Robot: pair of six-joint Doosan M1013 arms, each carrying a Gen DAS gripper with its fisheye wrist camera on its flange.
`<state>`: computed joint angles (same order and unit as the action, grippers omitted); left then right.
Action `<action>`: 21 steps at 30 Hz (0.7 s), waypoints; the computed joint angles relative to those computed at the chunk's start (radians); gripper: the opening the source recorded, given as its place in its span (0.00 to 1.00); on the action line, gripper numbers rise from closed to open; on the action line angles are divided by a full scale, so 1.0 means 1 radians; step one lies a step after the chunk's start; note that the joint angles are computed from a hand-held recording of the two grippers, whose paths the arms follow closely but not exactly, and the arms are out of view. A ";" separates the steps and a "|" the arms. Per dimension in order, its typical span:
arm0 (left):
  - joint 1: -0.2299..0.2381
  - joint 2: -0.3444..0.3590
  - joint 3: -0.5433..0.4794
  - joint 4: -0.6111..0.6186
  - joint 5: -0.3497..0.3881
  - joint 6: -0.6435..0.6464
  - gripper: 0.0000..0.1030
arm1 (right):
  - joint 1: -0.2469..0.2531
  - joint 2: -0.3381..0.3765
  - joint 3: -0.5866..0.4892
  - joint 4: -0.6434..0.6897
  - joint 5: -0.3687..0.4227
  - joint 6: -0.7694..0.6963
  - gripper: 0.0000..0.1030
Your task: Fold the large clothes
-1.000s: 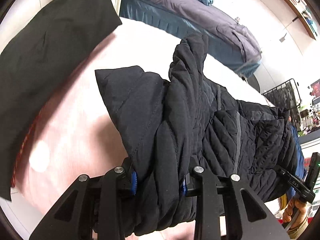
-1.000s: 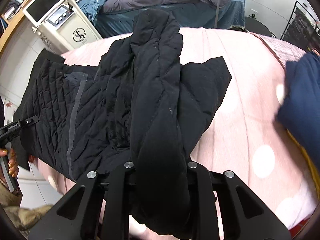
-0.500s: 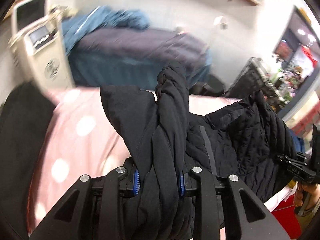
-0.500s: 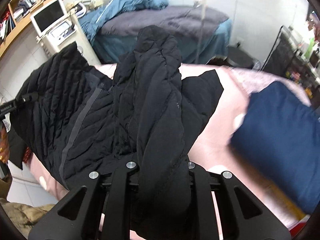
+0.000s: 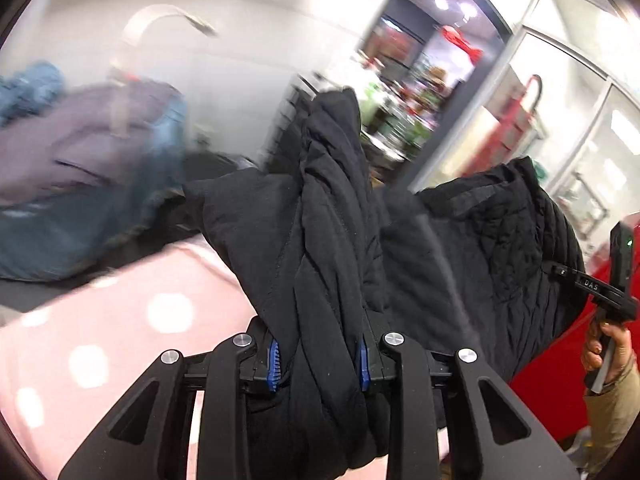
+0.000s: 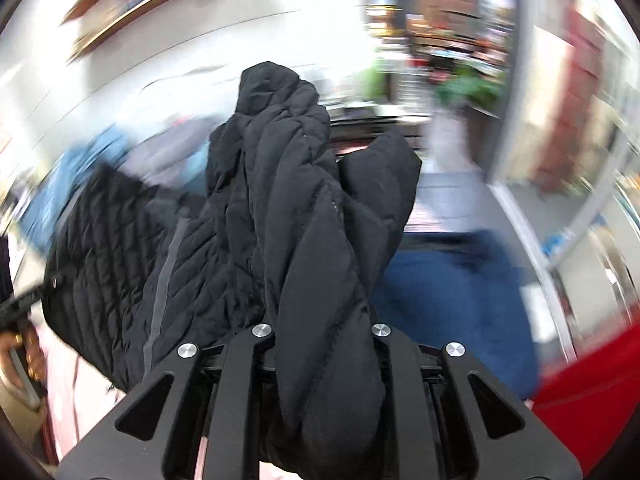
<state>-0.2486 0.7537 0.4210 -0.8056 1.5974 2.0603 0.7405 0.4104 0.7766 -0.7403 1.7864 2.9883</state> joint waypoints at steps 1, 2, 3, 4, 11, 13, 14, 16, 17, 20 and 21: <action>-0.026 0.028 -0.027 -0.003 0.027 -0.035 0.26 | -0.005 -0.045 0.069 0.005 0.002 0.062 0.16; -0.050 0.061 -0.063 0.004 0.059 -0.073 0.26 | -0.008 -0.100 0.157 0.002 0.003 0.140 0.16; -0.065 0.095 -0.108 0.012 0.090 -0.099 0.26 | -0.011 -0.128 0.202 0.006 0.000 0.181 0.16; -0.089 0.122 -0.135 0.046 0.112 -0.116 0.26 | -0.020 -0.173 0.275 0.034 -0.012 0.242 0.17; -0.124 0.172 -0.124 0.170 0.135 -0.162 0.57 | -0.055 -0.333 0.636 0.171 -0.245 0.660 0.44; -0.124 0.191 -0.154 0.186 0.149 -0.156 0.71 | -0.056 -0.343 0.676 0.170 -0.265 0.719 0.51; -0.124 0.195 -0.158 0.203 0.139 -0.154 0.81 | -0.053 -0.344 0.687 0.164 -0.260 0.736 0.59; -0.118 0.186 -0.134 0.215 0.125 -0.156 0.88 | -0.056 -0.328 0.673 0.168 -0.236 0.751 0.71; -0.110 0.182 -0.129 0.209 0.136 -0.169 0.90 | -0.058 -0.328 0.674 0.168 -0.234 0.764 0.75; -0.098 0.191 -0.169 0.196 0.167 -0.236 0.90 | -0.054 -0.330 0.669 0.168 -0.215 0.803 0.83; -0.095 0.181 -0.163 0.214 0.149 -0.241 0.90 | -0.051 -0.336 0.676 0.168 -0.202 0.815 0.84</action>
<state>-0.3433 0.9351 0.2578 -0.5917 1.7467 1.8195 0.6892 0.0744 1.4522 -0.5721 1.5843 3.8035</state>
